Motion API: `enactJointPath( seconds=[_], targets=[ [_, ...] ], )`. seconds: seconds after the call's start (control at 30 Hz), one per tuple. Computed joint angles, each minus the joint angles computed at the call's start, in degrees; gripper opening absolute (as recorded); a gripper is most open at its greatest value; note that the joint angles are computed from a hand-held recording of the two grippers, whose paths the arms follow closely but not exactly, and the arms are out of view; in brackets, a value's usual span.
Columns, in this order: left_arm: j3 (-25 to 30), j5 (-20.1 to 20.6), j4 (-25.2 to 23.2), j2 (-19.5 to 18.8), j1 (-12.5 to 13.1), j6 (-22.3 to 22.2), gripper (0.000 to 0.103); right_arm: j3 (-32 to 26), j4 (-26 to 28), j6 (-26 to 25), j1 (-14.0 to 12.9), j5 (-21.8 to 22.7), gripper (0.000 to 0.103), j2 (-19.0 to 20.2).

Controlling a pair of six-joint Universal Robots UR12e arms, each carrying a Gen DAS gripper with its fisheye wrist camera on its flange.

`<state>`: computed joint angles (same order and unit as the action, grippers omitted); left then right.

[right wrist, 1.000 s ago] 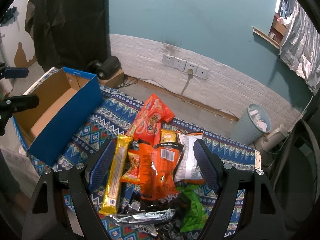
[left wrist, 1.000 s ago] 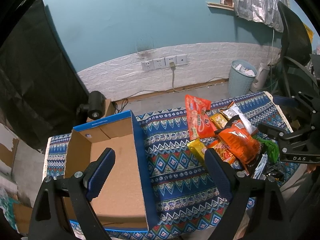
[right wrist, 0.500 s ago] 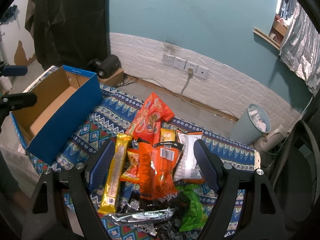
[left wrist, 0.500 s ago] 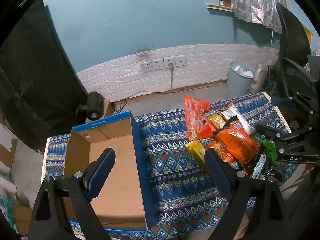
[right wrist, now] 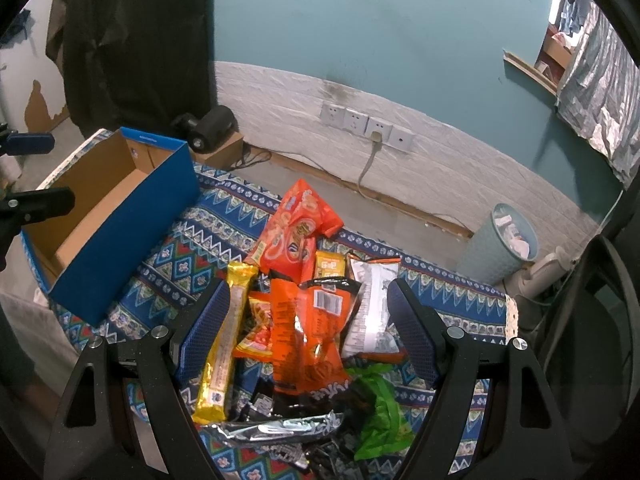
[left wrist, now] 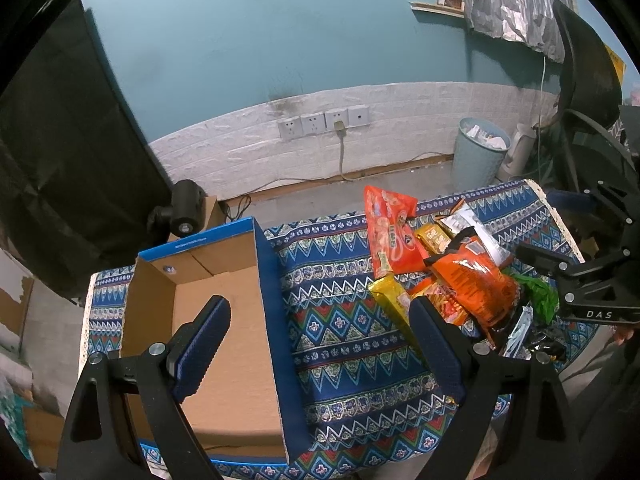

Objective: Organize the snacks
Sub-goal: 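Grasp the yellow wafer bar with the left gripper while the right grasps the orange cookie bag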

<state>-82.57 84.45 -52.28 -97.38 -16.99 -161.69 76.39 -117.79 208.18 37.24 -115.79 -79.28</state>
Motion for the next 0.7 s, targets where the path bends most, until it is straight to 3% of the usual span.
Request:
enactJointPath(
  seconds=[0.47,0.7],
  targets=[
    [0.09,4.22,-3.91,-2.29,-3.12,1.78,0.092,1.17,3.62,1.34,-0.72,2.05,0.079,-0.48],
    [2.41,3.72,-12.27,-5.16,-4.23,-0.40,0.092,3.15,5.10,4.65,-2.00,5.08,0.079,-1.61]
  ],
)
